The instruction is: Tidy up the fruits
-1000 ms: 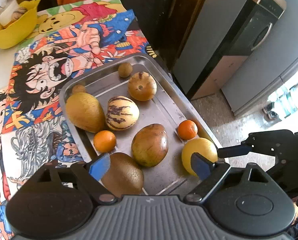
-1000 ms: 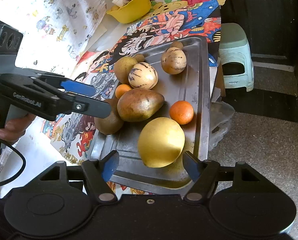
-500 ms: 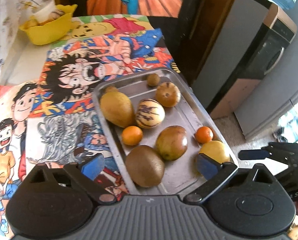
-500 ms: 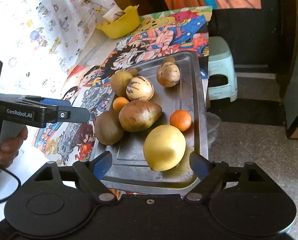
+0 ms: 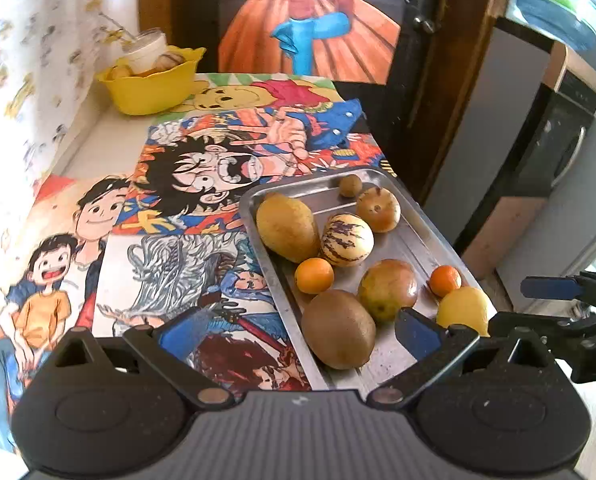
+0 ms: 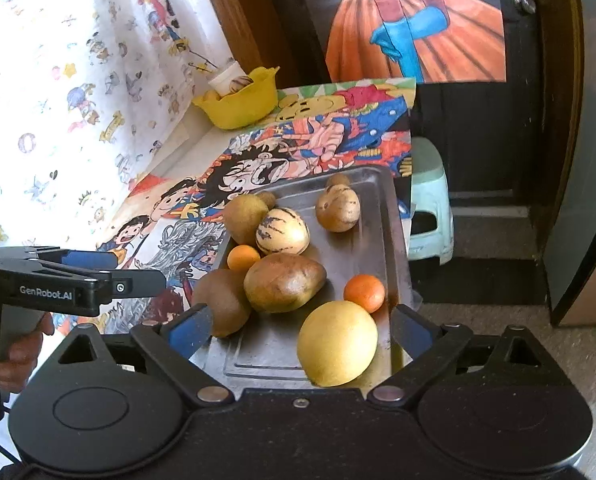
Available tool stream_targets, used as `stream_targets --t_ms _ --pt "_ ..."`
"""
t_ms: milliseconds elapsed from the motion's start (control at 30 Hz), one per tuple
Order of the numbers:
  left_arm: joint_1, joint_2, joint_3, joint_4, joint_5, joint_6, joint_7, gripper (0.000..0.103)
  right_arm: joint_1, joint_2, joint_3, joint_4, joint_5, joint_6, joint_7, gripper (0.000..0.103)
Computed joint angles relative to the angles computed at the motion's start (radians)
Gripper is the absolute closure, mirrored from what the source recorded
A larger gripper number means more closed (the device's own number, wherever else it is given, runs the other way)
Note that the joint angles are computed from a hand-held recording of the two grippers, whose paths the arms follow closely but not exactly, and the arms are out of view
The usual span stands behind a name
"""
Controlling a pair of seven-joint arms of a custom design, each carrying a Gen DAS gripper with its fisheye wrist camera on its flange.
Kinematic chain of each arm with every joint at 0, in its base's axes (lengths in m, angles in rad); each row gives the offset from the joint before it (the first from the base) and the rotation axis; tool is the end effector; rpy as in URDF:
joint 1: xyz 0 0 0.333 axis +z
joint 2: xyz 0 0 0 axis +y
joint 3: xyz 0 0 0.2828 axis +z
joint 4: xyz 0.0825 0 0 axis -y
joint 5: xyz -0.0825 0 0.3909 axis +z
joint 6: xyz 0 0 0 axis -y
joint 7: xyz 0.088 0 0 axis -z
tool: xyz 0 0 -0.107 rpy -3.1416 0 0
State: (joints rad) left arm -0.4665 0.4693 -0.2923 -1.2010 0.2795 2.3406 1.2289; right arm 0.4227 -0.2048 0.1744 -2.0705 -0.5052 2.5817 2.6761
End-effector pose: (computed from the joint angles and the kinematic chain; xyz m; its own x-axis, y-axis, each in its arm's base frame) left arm 0.5685 -0.4594 0.5726 -0.4684 -0.8806 0.0716 -0.6983 0.3193 -0.6406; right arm 0.4531 0.3260 0.5648 -0.0544 -0.9642 -0.2594 -0.6963 0.2229 -0.6823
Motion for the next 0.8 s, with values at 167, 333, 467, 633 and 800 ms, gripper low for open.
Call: stream_targets --t_ms 167,333,467,633,800 --pt "-0.004 -0.077 0.029 -0.182 0.071 0.167 -0.153 0.001 -0.013 -0.029 -0.001 -0.051 -0.065 0.079 -0.022 0.002" --pt "-0.016 -0.119 0.061 -0.307 0.205 0.293 -0.335 0.001 -0.052 -0.038 0.007 -0.1 -0.169 0.209 0.007 0.001" --pt "-0.042 -0.15 0.105 -0.379 0.379 0.363 -0.528 0.001 -0.1 -0.036 0.023 -0.134 -0.288 0.322 0.084 0.001" --pt "-0.09 -0.197 0.149 -0.449 0.673 0.352 -0.831 0.001 -0.213 -0.051 0.075 -0.177 -0.537 0.473 0.29 0.001" --pt "-0.132 -0.256 0.124 -0.516 0.926 0.234 -1.1 0.001 -0.35 -0.103 0.149 -0.185 -0.903 0.57 0.631 0.001"
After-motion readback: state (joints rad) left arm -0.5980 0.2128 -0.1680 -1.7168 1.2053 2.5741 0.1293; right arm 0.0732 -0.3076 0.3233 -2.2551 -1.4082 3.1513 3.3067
